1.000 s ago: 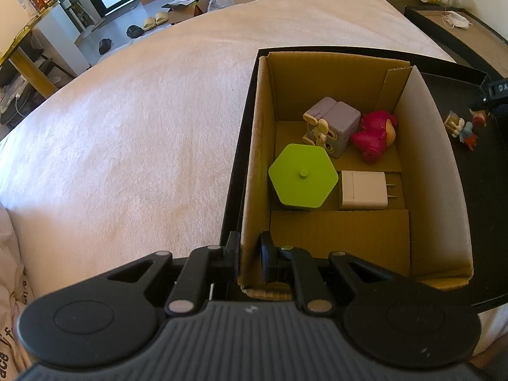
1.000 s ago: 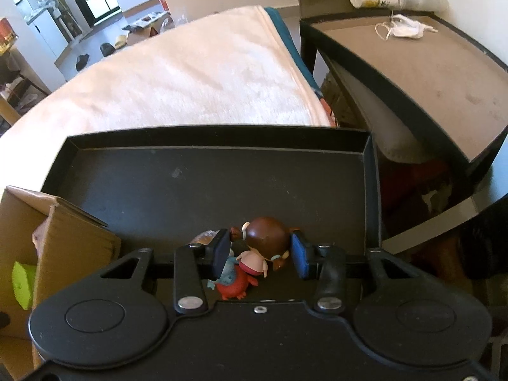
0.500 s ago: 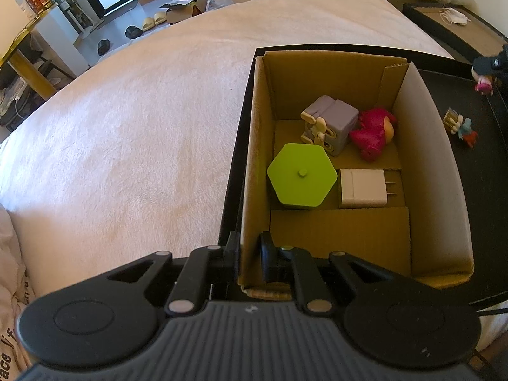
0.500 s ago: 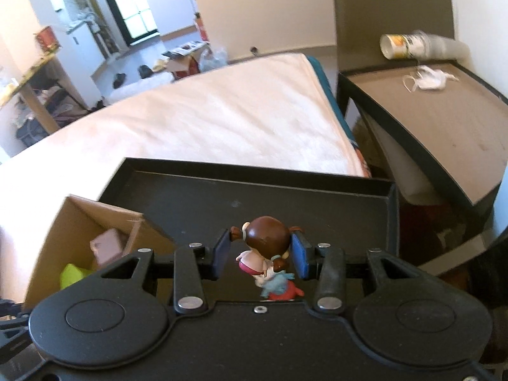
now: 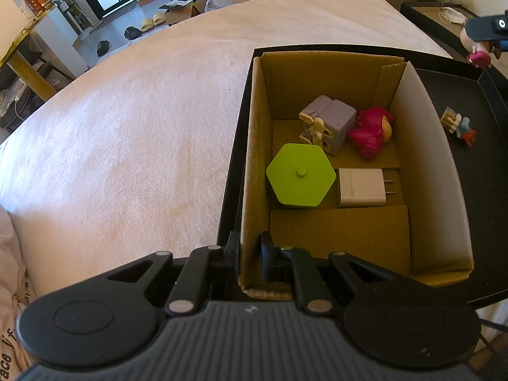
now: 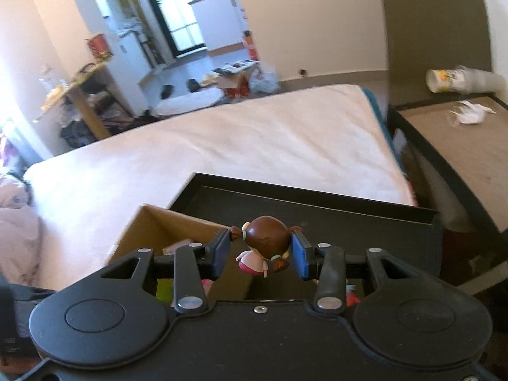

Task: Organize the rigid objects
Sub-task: 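Carry the doll figurine into the box and lower it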

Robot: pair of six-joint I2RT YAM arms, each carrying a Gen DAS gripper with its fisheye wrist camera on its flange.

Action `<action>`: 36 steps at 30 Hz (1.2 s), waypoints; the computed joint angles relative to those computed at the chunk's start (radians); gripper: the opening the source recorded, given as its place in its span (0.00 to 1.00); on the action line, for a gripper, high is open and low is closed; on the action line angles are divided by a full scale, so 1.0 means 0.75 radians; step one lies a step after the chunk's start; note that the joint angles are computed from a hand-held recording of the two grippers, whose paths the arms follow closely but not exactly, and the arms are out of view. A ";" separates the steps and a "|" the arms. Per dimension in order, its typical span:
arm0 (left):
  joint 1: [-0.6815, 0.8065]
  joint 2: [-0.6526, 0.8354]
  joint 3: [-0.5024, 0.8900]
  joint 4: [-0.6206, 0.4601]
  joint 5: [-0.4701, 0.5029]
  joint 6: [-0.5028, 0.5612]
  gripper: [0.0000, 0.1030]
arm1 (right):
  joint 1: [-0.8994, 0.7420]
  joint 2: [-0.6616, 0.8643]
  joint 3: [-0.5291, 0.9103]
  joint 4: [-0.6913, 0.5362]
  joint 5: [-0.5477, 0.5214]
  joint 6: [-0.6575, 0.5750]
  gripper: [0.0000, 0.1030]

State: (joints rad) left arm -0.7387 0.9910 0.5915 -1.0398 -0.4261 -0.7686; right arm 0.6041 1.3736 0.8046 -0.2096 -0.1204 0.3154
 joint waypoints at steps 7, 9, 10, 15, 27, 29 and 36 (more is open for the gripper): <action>0.005 -0.004 0.001 0.002 0.004 0.005 0.11 | 0.076 0.023 0.030 0.010 -0.037 -0.011 0.40; -0.003 -0.004 -0.003 0.003 0.001 -0.001 0.11 | 0.101 0.048 0.047 0.007 -0.041 -0.011 0.40; -0.006 -0.009 -0.005 0.002 0.000 -0.003 0.11 | 0.112 0.058 0.053 0.006 -0.042 -0.009 0.40; -0.001 -0.032 -0.012 -0.001 0.003 0.002 0.11 | 0.184 0.109 0.079 0.013 -0.036 0.016 0.40; 0.020 -0.071 -0.026 0.010 0.012 0.033 0.11 | 0.288 0.283 0.149 0.045 -0.025 0.072 0.40; 0.023 -0.077 -0.029 0.011 0.015 0.038 0.11 | 0.294 0.309 0.156 0.052 -0.025 0.087 0.40; 0.042 -0.097 -0.035 0.015 0.027 0.057 0.11 | 0.330 0.403 0.164 0.128 -0.025 0.092 0.40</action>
State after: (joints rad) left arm -0.7074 0.9185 0.5651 -1.0285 -0.4057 -0.7261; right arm 0.8517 1.6758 0.9273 -0.1140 -0.1390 0.3841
